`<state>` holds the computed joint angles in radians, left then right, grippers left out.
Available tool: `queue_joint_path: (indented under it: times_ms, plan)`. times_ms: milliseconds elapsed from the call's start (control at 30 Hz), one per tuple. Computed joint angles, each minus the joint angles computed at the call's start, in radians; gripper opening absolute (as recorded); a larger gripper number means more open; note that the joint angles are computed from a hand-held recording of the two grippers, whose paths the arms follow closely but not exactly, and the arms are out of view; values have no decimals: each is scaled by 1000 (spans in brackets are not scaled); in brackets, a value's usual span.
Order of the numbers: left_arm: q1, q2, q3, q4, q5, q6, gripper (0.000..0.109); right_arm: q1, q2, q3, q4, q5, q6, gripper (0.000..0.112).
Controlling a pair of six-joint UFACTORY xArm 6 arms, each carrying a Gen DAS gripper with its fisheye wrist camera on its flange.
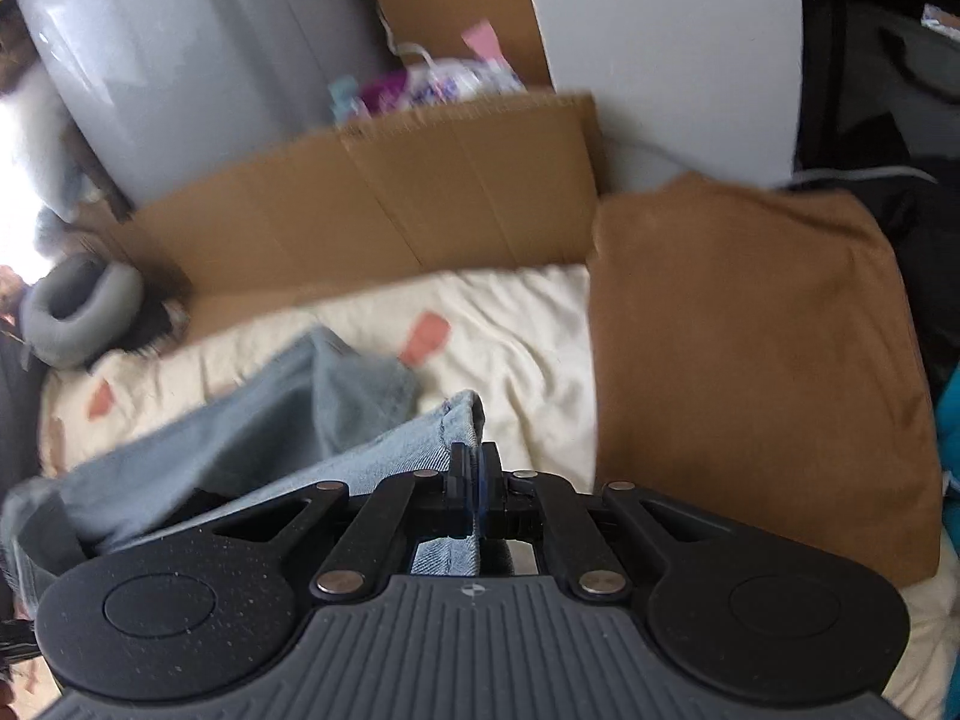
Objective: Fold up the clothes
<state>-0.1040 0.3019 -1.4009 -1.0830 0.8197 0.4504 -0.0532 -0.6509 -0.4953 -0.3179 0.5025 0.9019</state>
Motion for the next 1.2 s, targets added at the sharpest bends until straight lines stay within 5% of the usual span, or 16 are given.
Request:
queue_joint_path:
  times_ms: [167, 333, 433, 733, 1000, 1200]
  plan:
    - [28, -31, 41, 96, -8, -56, 43, 28, 31, 17, -98, 43, 139, 3]
    - [66, -35, 38, 231, -35, -141, 48, 50, 36, 52, -54, -12, 139, 9]
    - [89, -36, 31, 323, -98, -207, 53, 72, 41, 66, -44, -48, 139, 23]
    - [172, 48, -122, 596, -139, -353, 59, 112, 59, 77, -184, -84, 243, 27]
    - [229, 193, -338, 899, -195, -618, 61, 145, 123, 65, -166, -128, 227, 38]
    - [268, 385, -657, 1098, -105, -852, 65, 197, 191, 43, -109, -154, 143, 38]
